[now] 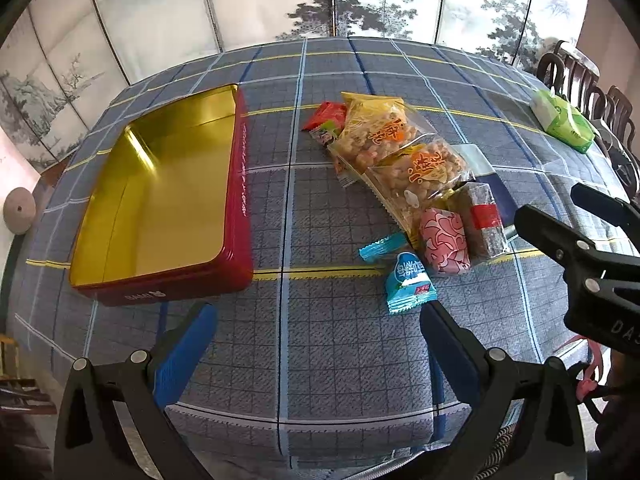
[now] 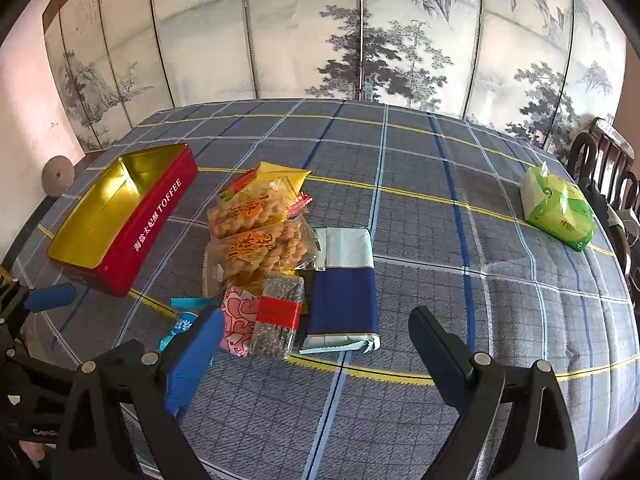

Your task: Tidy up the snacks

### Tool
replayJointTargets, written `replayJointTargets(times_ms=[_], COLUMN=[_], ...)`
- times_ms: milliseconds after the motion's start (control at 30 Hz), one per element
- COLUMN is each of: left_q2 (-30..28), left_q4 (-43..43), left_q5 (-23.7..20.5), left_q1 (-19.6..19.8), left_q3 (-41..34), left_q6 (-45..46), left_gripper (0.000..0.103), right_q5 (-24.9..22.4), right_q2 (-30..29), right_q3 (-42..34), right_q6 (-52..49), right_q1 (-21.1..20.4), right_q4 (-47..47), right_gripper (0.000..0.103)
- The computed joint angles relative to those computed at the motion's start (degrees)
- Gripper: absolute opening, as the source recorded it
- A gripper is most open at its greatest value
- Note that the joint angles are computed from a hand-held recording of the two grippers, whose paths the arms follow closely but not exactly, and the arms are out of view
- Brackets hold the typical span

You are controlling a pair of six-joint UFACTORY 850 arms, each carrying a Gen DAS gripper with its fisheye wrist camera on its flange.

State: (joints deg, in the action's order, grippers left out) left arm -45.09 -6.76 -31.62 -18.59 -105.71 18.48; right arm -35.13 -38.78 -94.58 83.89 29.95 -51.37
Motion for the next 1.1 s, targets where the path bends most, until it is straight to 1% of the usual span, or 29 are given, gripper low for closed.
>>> replayJointTargets(times_ms=[633, 800, 1100], left_q2=[0.06, 0.35, 0.50], left_q4=[-0.48, -0.61, -1.53], left_q5=[0.24, 0.47, 0.35], left_q1=[0.22, 0.43, 0.84], left_q3=[-0.03, 0.11, 0.34], left_q6=[0.62, 0.65, 1.14], left_gripper=[0.100, 0.100, 0.097], right_q5=[-0.25, 0.20, 0.78], right_q2=[-0.44, -0.43, -0.38], right_q3=[-0.66, -0.71, -0.64], right_q6=[-1.35, -1.95, -2.26], right_q1=[0.18, 0.08, 0.13], right_q4=[0.18, 0.91, 1.45], right_gripper=[0.095, 0.086, 0.083])
